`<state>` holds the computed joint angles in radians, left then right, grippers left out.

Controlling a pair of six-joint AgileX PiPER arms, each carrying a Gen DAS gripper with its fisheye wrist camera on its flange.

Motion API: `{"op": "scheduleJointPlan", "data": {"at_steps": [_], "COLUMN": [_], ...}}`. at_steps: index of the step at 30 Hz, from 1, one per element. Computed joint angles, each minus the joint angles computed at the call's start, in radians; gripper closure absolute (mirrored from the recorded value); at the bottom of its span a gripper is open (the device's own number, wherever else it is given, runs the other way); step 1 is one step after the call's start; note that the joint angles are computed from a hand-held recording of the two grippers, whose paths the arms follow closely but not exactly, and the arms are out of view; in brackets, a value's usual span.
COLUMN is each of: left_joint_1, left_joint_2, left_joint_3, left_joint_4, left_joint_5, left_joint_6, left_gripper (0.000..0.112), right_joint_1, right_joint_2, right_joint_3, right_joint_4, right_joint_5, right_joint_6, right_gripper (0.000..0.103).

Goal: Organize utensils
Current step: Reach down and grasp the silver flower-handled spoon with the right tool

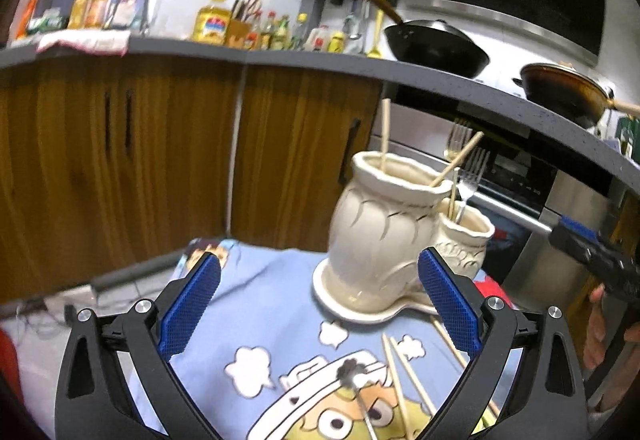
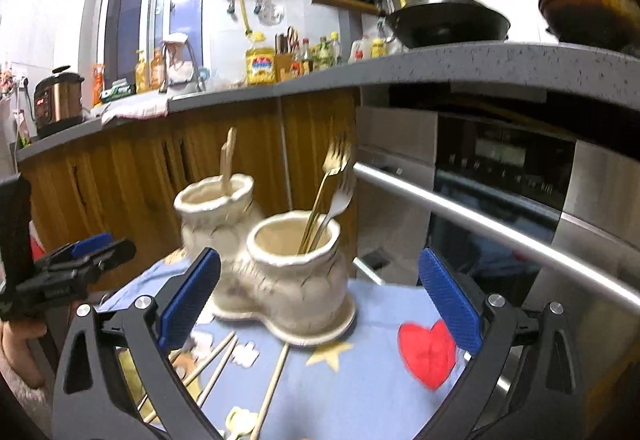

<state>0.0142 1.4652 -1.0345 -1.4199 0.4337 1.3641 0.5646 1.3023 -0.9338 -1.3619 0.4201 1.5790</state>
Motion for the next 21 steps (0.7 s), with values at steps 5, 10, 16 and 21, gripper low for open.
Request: {"op": "scheduleJointPlan", "data": {"at_steps": [5, 10, 16, 21], "left_joint_1": [0.050, 0.078, 0.081, 0.111], "left_joint_2": [0.008, 0.020, 0.018, 0.030], "left_joint_3": [-0.003, -0.012, -0.006, -0.016], "left_joint_4": [0.058, 0.073, 0.055, 0.051], "left_joint_5": [0.033, 0.057, 0.063, 0.087], "left_joint_6": [-0.064, -0.089, -0.054, -0.077], "left_gripper": [0.014, 0.014, 0.014, 0.014], "right_joint_1": [0.062, 0.128, 0.180, 0.213], "right_joint_2": [0.047, 0.159, 0.317, 0.406], "right_joint_3": [-0.029, -0.098, -0.252, -0.361], "right_joint_4": [0.226, 0.458, 0.738, 0.834], "right_joint_5": [-0.007, 0.018, 0.110, 0.175], "right_joint_6": [-0.204, -0.402, -0.654, -0.745], "right_gripper": [0.005, 0.005, 0.024, 0.052]}}
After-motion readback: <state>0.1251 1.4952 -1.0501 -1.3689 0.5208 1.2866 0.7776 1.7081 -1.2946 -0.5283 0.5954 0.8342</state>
